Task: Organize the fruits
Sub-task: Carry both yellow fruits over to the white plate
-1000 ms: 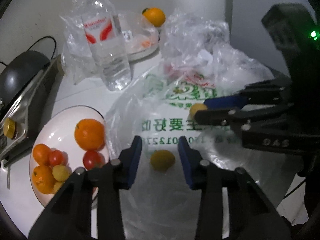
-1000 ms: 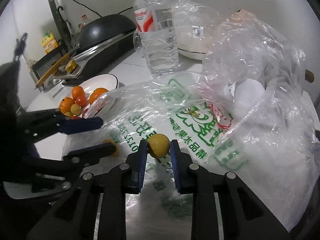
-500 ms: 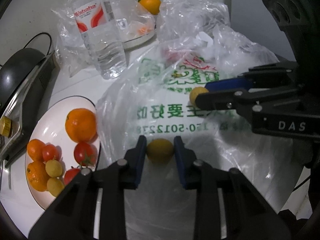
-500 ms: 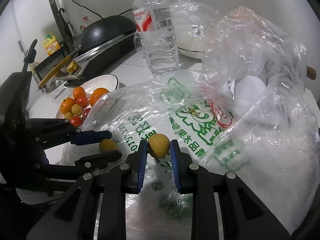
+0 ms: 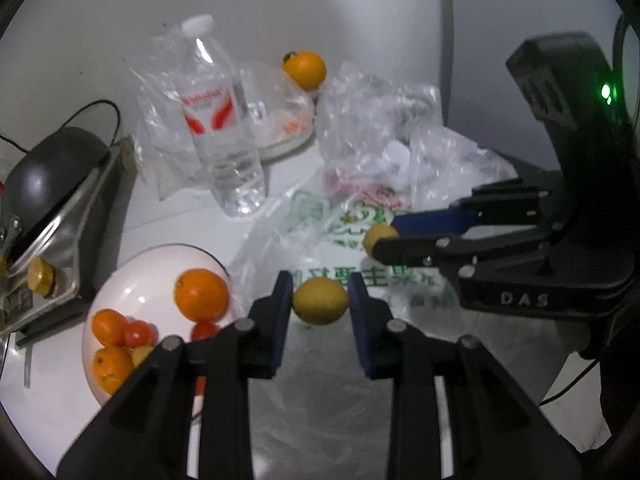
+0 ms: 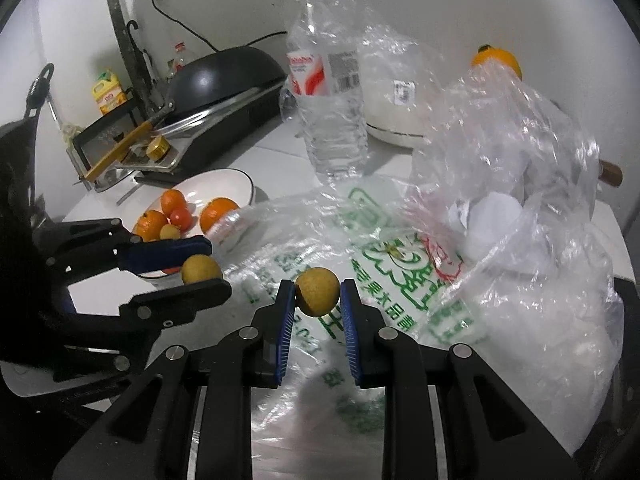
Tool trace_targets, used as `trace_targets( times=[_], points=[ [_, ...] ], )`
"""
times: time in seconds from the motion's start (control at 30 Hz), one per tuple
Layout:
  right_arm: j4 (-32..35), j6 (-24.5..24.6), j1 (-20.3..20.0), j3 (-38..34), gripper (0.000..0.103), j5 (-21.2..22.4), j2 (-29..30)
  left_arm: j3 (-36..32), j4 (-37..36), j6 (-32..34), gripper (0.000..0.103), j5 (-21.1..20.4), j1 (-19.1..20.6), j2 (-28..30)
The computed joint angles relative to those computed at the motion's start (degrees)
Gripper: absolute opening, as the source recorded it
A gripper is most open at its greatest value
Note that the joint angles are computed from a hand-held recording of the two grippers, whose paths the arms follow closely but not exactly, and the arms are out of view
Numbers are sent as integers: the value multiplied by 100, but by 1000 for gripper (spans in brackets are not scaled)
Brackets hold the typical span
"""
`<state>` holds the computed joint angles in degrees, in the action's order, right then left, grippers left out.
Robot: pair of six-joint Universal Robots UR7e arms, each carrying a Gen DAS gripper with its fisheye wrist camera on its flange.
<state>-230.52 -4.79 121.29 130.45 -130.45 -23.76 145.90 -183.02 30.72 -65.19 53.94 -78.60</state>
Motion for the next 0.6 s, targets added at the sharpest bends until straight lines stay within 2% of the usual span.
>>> trace_targets(
  times=[0.3,0.6],
  points=[
    [569,62,281,-365,25,-122,-12,-3,28,182,29,-62,291,-453],
    [1195,115,468,-817,25,-102,129,-135,-99,471,29,1,909,-507]
  ],
)
